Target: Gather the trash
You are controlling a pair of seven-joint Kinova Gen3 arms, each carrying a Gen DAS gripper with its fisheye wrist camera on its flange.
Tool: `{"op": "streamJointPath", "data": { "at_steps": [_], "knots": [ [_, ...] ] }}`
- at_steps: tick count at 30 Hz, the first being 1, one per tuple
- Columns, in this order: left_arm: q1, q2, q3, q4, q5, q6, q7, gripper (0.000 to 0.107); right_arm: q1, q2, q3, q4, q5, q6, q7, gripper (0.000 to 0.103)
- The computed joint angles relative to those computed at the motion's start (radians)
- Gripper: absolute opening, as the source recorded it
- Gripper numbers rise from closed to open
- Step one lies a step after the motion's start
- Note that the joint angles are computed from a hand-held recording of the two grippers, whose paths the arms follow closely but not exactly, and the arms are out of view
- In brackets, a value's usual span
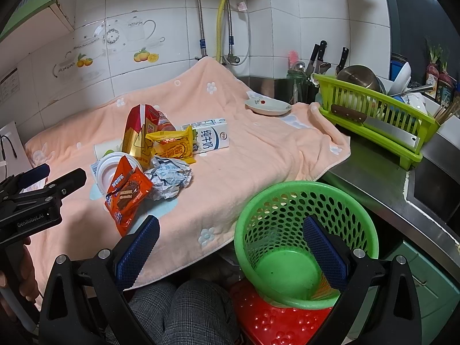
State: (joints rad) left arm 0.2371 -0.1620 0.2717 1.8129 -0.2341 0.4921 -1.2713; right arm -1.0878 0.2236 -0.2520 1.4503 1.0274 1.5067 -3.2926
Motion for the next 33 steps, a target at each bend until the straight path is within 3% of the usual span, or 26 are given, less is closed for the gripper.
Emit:
{"op": "streamJointPath", "data": {
  "at_steps": [19, 33],
  "knots": [
    [0.006, 0.021, 0.001, -0.027, -0.020, 0.023, 0.018, 0.098, 0.015, 0.007, 0.009, -0.011, -0.010, -0.018, 0.024, 0.097],
    [-0.011, 0.027, -0.052, -0.038, 0.010, 0.035, 0.001, 0.098, 0.047, 0.019, 0.027, -0.029, -0.019, -0.097, 0.097, 0.097]
  ]
}}
